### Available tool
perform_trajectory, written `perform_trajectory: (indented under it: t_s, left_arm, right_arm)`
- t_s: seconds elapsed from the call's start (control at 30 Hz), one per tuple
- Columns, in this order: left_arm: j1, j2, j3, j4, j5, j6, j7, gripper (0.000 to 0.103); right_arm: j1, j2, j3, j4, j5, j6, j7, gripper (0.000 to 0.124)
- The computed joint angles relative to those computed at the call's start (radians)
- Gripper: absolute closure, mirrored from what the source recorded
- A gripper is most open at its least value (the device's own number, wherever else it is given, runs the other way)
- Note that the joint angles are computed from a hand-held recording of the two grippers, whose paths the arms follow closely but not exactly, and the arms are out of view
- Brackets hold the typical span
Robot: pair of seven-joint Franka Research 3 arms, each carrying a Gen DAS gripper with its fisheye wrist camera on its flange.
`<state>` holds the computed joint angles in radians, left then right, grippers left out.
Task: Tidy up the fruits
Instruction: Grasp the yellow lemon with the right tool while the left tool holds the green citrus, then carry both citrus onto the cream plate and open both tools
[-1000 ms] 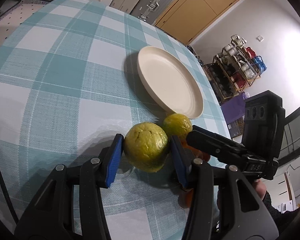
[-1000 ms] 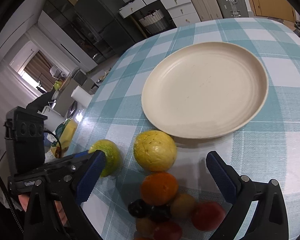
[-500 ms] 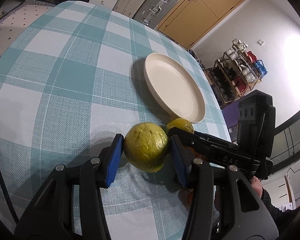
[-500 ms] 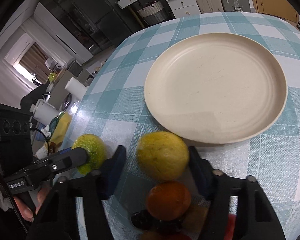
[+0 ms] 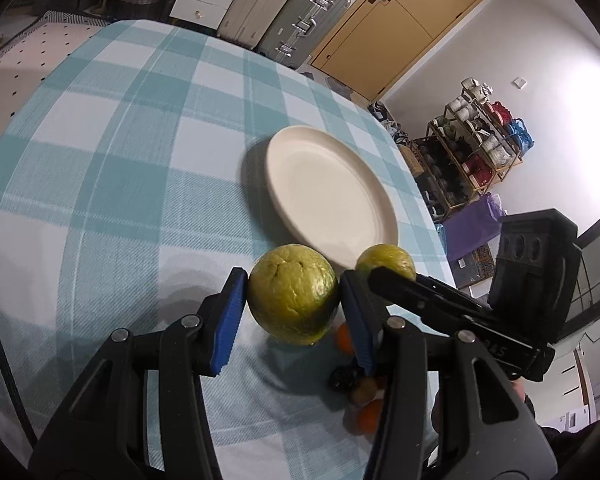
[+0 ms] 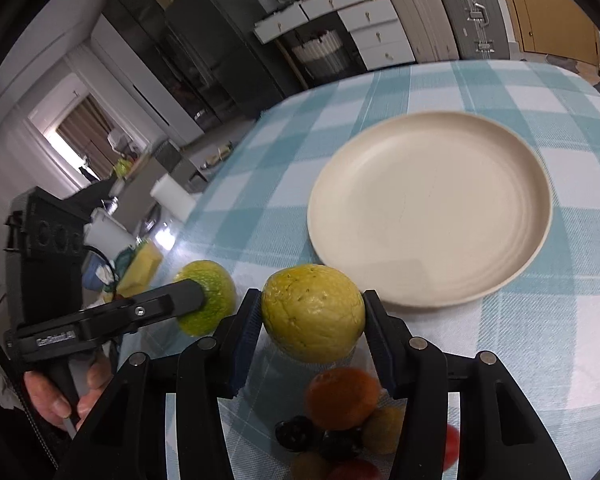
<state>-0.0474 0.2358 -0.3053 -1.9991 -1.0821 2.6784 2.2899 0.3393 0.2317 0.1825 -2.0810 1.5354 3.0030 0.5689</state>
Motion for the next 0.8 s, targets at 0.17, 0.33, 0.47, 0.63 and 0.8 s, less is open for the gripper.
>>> perform_trajectory:
  t_s: [0.17,0.33,0.47,0.63,0.8]
  left_arm:
    - [-0.015,0.037,-0.007,0.069,0.070,0.003,-0.064,0.058]
    - [-0.018,0.096,-0.027,0.172,0.154,-0.001,-0.136,0.058]
    - [-0.024,0.169,-0.041,0.283,0.261,-0.009,-0.228,0.058]
    - [-0.042,0.281,-0.053,0.449,0.413,-0.030,-0.351,0.058]
    - [-0.076,0.420,-0.050,0.641,0.573,-0.089,-0.477,0.058]
  right_arm:
    - [-0.010,-0.046,-0.022,-0.013,0.115,-0.008,-0.129,0.073]
    - [-0.018,-0.067,-0.053,-0.007,0.115,-0.013,-0.155,0.073]
    - [-0.035,-0.056,-0.067,0.018,0.062,-0.014,-0.142,0.073]
    - [-0.068,-0.020,-0.069,0.059,-0.036,-0.021,-0.097,0.073]
    - [-0.105,0.043,-0.056,0.118,-0.107,-0.029,-0.057,0.073]
